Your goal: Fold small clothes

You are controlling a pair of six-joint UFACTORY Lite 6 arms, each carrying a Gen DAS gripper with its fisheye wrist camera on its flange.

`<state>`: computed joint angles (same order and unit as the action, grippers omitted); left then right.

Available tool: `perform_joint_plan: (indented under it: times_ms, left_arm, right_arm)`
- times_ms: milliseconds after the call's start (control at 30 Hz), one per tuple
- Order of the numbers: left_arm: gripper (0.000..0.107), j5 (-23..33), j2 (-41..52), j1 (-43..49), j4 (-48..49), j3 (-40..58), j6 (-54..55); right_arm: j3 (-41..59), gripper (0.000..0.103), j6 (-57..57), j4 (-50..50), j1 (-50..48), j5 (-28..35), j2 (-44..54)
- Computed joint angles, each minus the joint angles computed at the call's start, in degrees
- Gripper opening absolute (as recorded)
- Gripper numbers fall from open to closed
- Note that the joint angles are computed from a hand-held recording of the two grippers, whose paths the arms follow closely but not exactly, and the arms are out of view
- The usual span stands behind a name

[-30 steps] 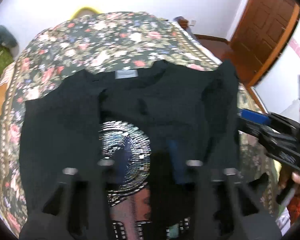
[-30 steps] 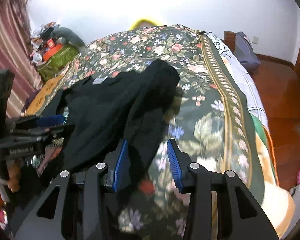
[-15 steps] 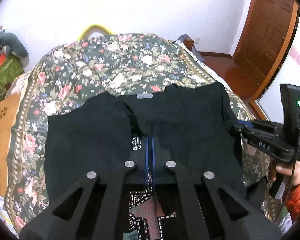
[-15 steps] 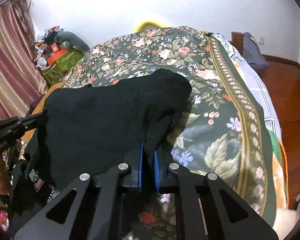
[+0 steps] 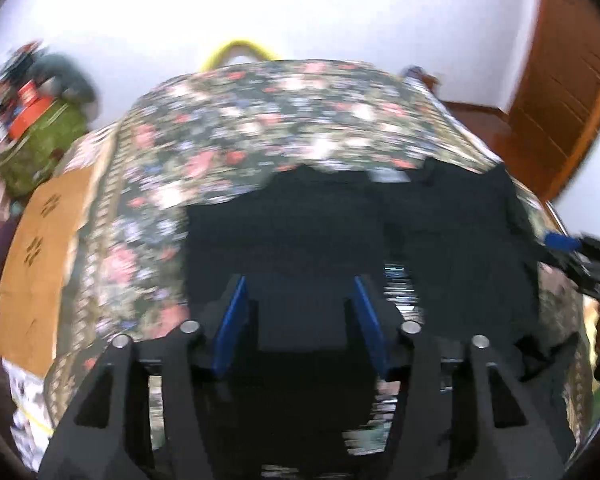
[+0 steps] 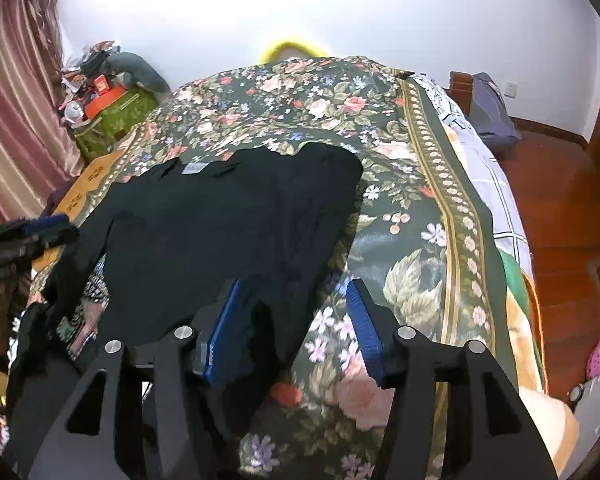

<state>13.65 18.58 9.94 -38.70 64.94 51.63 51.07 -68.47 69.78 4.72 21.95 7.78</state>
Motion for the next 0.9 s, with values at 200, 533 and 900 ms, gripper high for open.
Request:
perform_joint_plan:
  times_ms: [200,533,900]
  left_arm:
    - [0.058,6.6,13.8,10.0,7.5,12.7,-9.7]
    - [0.027,12.1,19.0,11.6,-3.4,15.7,2.3]
    - [0.028,6.7,7.6,11.3,2.0,5.0,2.6]
  right_arm:
    - [1.3,0.039,-5.6,7.4,2.1,-0.4,4.7]
    - [12.0,0.007,2.8,-1.0,4.5,-4.1,13.0]
    - [5.5,0.044,19.0,-18.7,5.2,-2.5,0.9]
